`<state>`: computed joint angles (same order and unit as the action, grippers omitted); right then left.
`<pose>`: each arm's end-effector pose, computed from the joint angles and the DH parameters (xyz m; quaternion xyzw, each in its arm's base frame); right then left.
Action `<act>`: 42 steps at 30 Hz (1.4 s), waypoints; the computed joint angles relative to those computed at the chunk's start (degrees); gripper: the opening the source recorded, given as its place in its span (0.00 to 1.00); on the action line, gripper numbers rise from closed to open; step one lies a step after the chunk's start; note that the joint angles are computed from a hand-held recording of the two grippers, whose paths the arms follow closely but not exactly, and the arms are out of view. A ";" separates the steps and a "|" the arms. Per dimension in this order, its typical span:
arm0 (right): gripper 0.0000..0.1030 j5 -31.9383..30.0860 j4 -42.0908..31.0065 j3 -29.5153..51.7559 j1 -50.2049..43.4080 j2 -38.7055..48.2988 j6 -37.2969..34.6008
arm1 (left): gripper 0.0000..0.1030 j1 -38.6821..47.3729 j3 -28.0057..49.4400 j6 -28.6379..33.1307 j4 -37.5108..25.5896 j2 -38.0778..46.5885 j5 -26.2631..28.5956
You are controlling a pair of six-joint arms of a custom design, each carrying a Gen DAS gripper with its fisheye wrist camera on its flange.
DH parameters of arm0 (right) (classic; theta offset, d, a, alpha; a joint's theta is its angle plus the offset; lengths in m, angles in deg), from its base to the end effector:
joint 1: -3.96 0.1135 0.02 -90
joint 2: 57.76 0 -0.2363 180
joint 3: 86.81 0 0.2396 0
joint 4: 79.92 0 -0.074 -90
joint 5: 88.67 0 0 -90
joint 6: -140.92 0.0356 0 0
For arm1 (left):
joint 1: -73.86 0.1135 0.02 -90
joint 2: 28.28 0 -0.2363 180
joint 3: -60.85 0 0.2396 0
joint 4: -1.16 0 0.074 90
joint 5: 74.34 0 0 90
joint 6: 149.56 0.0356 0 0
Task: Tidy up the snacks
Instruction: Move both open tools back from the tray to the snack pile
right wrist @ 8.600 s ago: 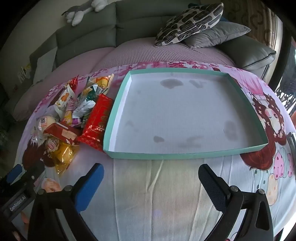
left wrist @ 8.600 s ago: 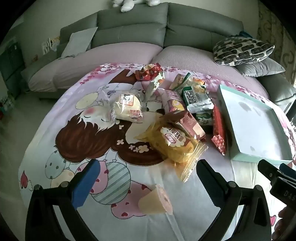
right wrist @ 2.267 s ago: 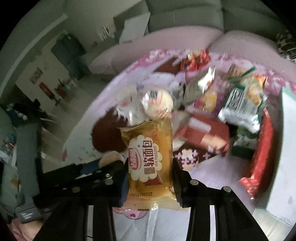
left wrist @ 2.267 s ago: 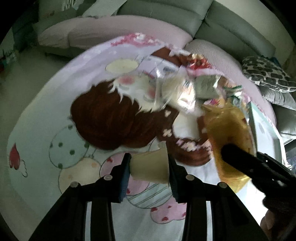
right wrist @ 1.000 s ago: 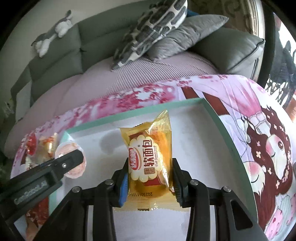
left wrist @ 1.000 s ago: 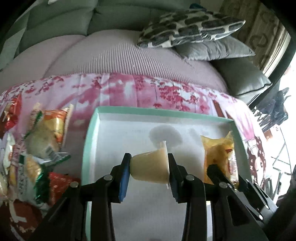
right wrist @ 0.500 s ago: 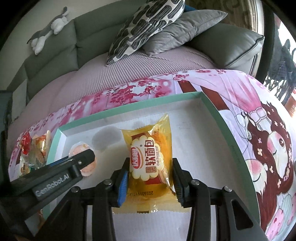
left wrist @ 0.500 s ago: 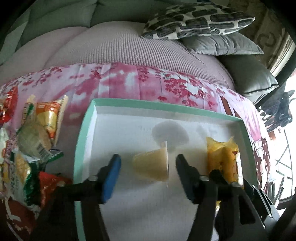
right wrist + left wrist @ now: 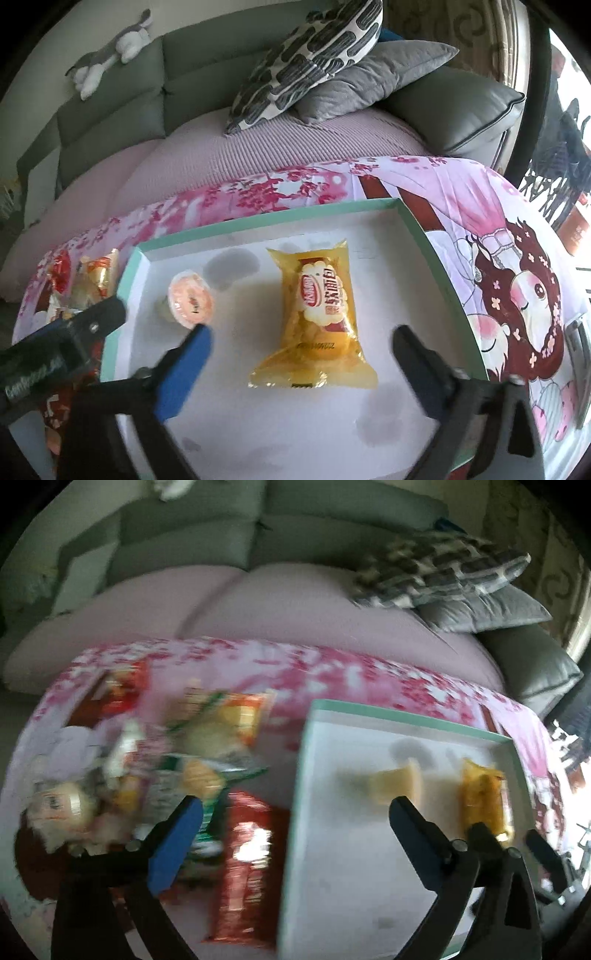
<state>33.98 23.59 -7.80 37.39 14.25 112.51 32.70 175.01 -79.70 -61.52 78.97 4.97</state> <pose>0.1952 0.1059 0.2701 0.2783 0.9038 -0.0608 0.3194 0.2974 -0.2512 0.2779 0.1466 0.9406 -0.0728 0.2975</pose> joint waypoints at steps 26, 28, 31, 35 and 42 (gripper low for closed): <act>1.00 1.85 -5.82 18.34 9.30 12.16 5.44 | 1.00 12.14 -3.74 8.55 -1.21 -10.84 -3.65; 1.00 1.10 -4.27 18.99 10.17 13.19 3.58 | 1.00 14.23 -8.23 7.97 2.44 -14.24 -2.76; 1.00 -0.30 -1.37 19.70 10.79 14.47 2.84 | 1.00 17.22 -10.19 7.79 2.40 -15.56 -1.42; 1.00 -2.43 4.61 19.12 10.87 16.40 -0.42 | 1.00 22.07 -10.22 6.79 0.76 -15.85 3.04; 1.00 -7.51 10.88 18.88 11.88 18.95 -2.35 | 1.00 27.32 -11.11 8.51 -0.76 -15.72 3.70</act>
<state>26.47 34.47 11.08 49.27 33.20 110.16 60.03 163.90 -71.20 -62.29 63.26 8.67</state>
